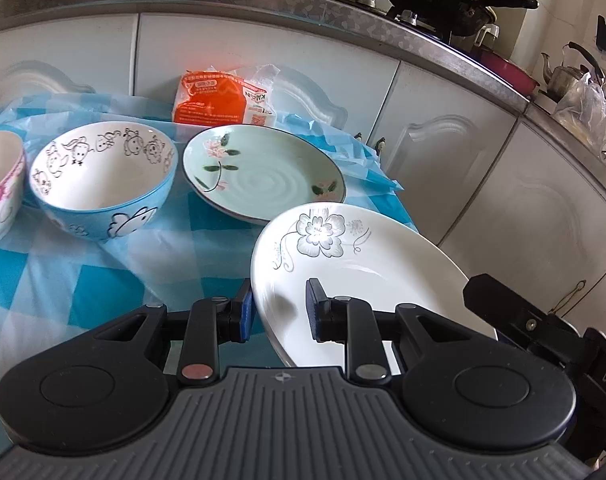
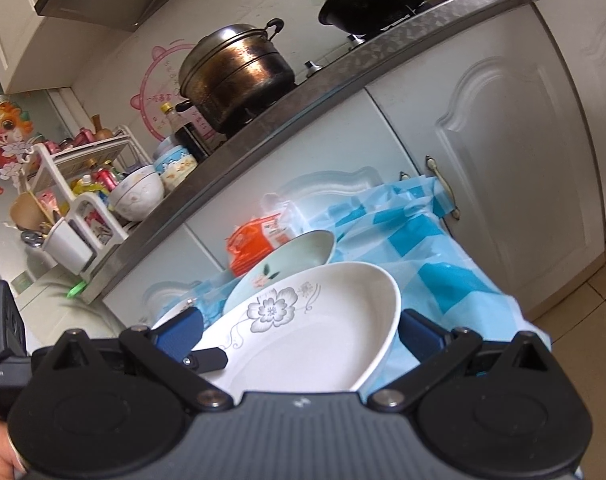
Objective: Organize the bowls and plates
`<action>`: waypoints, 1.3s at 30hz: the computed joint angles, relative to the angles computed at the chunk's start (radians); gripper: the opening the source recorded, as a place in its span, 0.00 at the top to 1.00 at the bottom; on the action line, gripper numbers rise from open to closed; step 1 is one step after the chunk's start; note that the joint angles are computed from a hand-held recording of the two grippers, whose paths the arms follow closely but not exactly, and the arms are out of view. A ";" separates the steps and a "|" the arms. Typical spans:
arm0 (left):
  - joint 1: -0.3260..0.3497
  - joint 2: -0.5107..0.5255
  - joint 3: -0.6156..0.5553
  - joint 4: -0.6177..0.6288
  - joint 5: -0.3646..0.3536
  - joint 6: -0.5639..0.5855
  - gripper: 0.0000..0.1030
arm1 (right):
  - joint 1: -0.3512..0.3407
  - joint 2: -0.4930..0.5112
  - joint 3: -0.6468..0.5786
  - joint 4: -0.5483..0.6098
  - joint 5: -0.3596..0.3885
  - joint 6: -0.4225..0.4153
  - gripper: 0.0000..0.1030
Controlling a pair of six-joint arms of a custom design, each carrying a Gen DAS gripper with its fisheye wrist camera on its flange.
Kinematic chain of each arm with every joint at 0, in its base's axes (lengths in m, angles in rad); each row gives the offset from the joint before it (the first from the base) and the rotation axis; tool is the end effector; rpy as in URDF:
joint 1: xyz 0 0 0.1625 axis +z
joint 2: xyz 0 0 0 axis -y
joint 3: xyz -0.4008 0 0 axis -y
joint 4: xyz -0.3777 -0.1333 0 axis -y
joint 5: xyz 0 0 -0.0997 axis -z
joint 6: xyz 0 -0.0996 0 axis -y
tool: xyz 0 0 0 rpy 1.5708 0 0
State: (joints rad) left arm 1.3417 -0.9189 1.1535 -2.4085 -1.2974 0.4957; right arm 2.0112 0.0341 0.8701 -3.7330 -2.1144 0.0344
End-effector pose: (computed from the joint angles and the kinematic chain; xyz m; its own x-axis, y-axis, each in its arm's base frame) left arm -0.0136 -0.7639 0.3709 -0.7665 0.4426 -0.4654 0.6271 0.6725 -0.3932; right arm 0.3920 -0.6399 -0.0794 -0.9879 0.0898 0.1263 -0.0973 0.2754 -0.9564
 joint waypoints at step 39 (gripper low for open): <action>0.041 -0.292 0.342 -0.097 -0.036 0.014 0.75 | 0.168 0.034 0.068 0.039 -0.220 0.021 0.00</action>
State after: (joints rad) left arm 1.3828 -1.2107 1.4955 -2.5052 -1.3330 0.5098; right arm 2.1794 0.0680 0.9382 -3.6936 -2.3341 0.0555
